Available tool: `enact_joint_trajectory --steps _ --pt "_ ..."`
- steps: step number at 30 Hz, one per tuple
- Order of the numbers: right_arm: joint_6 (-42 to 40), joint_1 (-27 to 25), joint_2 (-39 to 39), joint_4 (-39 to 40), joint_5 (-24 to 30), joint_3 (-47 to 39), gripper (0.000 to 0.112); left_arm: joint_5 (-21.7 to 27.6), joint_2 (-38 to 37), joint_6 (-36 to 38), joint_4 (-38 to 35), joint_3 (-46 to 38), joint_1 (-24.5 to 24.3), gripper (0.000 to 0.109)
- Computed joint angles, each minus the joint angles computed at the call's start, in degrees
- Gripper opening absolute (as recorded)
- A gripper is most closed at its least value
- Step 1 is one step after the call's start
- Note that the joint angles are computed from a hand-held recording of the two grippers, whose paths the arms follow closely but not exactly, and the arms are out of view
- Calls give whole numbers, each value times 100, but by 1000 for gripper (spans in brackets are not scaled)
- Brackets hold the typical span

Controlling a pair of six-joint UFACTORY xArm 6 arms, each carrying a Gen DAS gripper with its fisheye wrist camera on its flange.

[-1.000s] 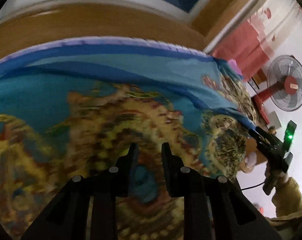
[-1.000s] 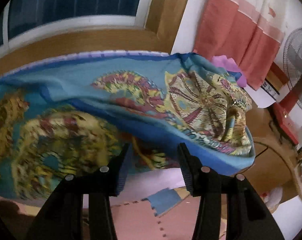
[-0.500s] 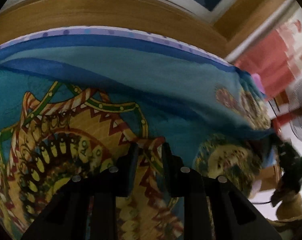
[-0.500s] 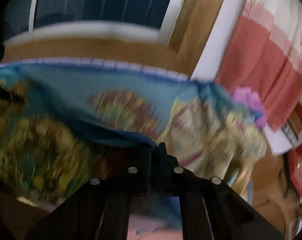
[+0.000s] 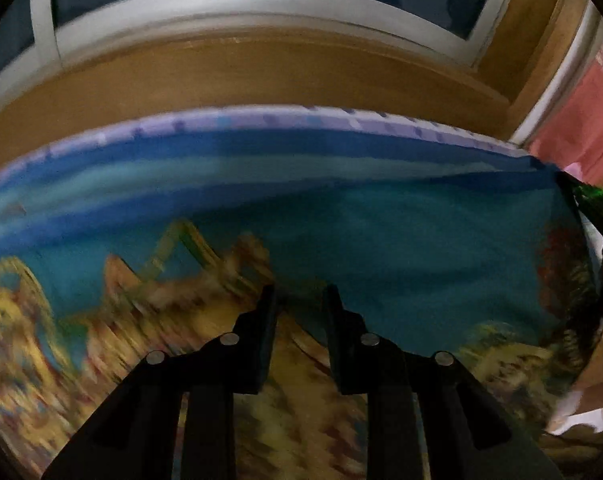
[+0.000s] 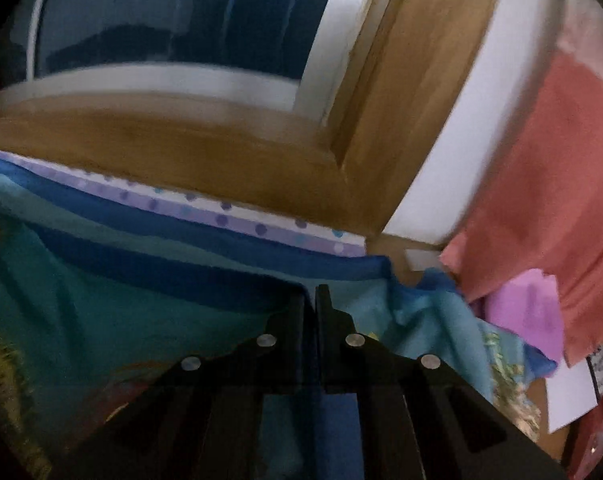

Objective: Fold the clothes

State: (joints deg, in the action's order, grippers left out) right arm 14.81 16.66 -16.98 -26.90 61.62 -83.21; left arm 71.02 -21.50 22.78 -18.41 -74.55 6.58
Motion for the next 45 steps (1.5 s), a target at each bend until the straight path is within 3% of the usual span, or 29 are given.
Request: enact_joint_trajectory --steps 4,9,14,17,27,28,29,34,37,41,45 --pt "110 3 295 58 115 -60 4 -258 467 530 168 -479 -30 23" --pt "200 69 463 -77 317 -209 4 -79 1060 1862 77 -1152 -281 24" --pt "285 62 576 -118 397 -361 4 -100 1325 2887 389 -1228 -780 24" --pt "446 82 552 -154 412 -397 4 -93 1386 3134 403 -1230 -924 24" --pt "734 186 580 -450 429 -613 4 197 1706 3220 -191 -1597 -874 23" --pt "779 192 592 -482 416 -638 4 200 1740 3133 -281 -1633 -842 8" --pt "830 195 600 -526 395 -654 4 185 1764 3044 -371 -1660 -811 1" --pt "894 161 828 -794 243 -898 4 -383 1940 2450 -589 -1890 -757 1" --pt "779 82 1281 -762 232 -1277 4 -435 2277 2058 -335 -2160 -849 1" --pt "659 -21 1804 -671 267 -1492 4 -872 2119 1564 145 -1711 -1004 5" --pt "577 17 2041 -1058 191 -1341 4 -1264 1918 1265 370 -1361 -1088 9"
